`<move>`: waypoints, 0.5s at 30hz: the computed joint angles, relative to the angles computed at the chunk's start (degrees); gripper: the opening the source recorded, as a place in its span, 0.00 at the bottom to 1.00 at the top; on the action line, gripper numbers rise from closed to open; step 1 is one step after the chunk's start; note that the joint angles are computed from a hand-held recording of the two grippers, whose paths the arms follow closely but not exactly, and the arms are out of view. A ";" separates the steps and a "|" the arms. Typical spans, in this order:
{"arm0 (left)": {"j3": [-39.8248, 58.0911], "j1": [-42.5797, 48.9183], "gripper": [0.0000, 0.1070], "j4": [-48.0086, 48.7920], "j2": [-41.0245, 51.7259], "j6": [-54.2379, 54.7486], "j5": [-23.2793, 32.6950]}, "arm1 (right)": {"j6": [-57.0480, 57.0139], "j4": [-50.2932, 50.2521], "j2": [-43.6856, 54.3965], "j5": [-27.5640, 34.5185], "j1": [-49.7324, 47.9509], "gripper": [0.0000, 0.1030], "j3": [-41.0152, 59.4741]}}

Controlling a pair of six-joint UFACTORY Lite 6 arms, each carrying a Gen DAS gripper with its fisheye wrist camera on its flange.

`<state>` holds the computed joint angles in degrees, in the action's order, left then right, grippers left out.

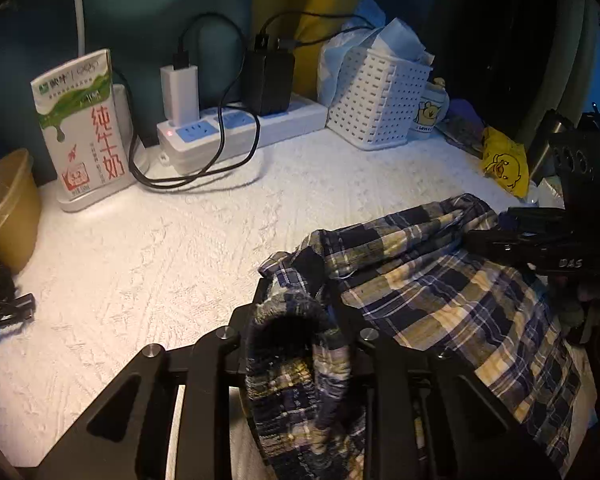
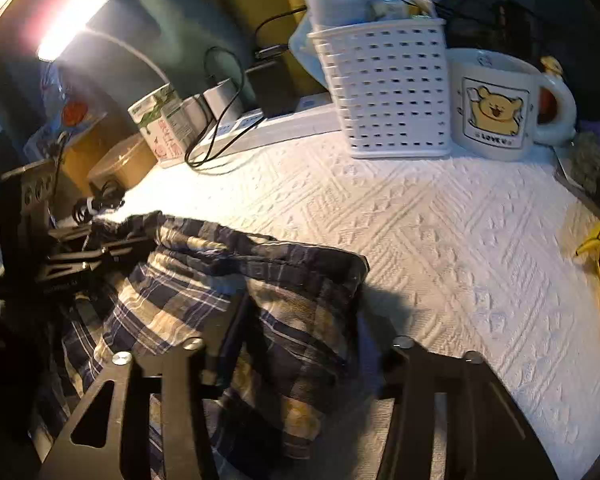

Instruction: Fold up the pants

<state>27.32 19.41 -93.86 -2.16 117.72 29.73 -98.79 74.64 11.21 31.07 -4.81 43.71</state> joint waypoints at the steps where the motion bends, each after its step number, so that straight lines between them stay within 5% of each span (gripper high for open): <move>1: 0.02 -0.16 0.20 1.16 -0.52 -1.43 -0.38 | -0.57 0.16 -0.52 0.00 0.29 0.28 -0.47; 9: -5.30 3.95 0.18 13.92 -17.39 -15.22 3.20 | -4.28 5.46 -15.94 -4.55 4.61 0.18 -9.73; 15: -8.03 11.47 0.18 25.77 -34.91 -28.59 10.96 | 10.32 -7.99 -35.32 -1.67 5.57 0.18 -13.63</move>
<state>19.29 30.88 -68.09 -37.06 89.13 40.69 -88.47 66.65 -24.11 29.39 0.76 30.09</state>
